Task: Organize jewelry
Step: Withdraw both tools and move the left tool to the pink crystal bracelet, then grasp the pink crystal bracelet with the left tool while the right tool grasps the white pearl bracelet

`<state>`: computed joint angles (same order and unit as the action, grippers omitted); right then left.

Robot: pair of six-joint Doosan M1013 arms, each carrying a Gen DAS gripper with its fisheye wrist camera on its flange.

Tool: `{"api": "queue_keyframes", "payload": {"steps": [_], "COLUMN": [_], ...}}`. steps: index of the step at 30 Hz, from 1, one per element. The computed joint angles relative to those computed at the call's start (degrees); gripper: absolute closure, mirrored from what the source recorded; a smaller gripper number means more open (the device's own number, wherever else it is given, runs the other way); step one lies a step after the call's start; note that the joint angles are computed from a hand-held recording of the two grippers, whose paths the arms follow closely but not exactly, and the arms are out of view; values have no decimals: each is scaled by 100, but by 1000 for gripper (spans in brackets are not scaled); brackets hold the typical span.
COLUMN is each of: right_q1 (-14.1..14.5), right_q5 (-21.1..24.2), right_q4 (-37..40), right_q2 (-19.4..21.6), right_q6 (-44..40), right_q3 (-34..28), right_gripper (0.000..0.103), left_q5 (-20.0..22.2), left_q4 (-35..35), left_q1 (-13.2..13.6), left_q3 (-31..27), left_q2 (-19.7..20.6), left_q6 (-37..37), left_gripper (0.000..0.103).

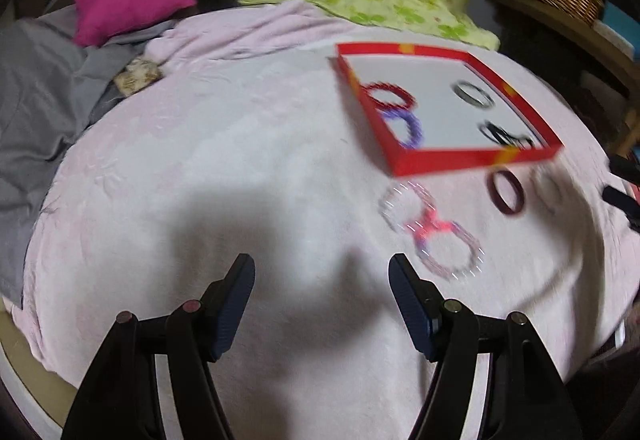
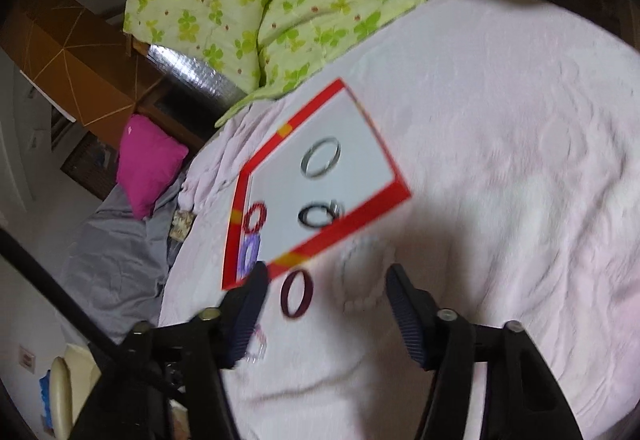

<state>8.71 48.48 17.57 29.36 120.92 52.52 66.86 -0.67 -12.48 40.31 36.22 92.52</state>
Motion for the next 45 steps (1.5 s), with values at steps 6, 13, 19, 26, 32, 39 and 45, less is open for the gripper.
{"api": "queue_keyframes", "payload": {"steps": [6, 13, 19, 26, 32, 39, 45], "right_q1": [57, 96, 112, 208, 343, 171, 48], "right_q5": [414, 1257, 1524, 1921, 2237, 1856, 1209], "right_q4": [-207, -1083, -1154, -1647, -2470, -2462, -2158], "right_q2": [259, 579, 730, 1003, 1085, 713, 360], "right_q6": [155, 546, 497, 331, 144, 620, 725], "right_q3": [-372, -944, -1187, -1590, -1764, -1162, -625], "right_gripper": [53, 53, 53, 61, 92, 92, 92], "left_q5": [27, 782, 1062, 924, 691, 621, 498], "left_q4": [-86, -821, -1138, -1366, -1597, -1779, -2037], "left_q1": [-101, -57, -44, -70, -112, -149, -114], "left_q3": [-149, -691, -953, -822, -507, -376, -388], "left_q2": [102, 430, 632, 612, 447, 361, 330], "left_q6": [463, 653, 490, 753, 1279, 1580, 1597], "left_gripper": [33, 33, 36, 94, 95, 96, 95]}}
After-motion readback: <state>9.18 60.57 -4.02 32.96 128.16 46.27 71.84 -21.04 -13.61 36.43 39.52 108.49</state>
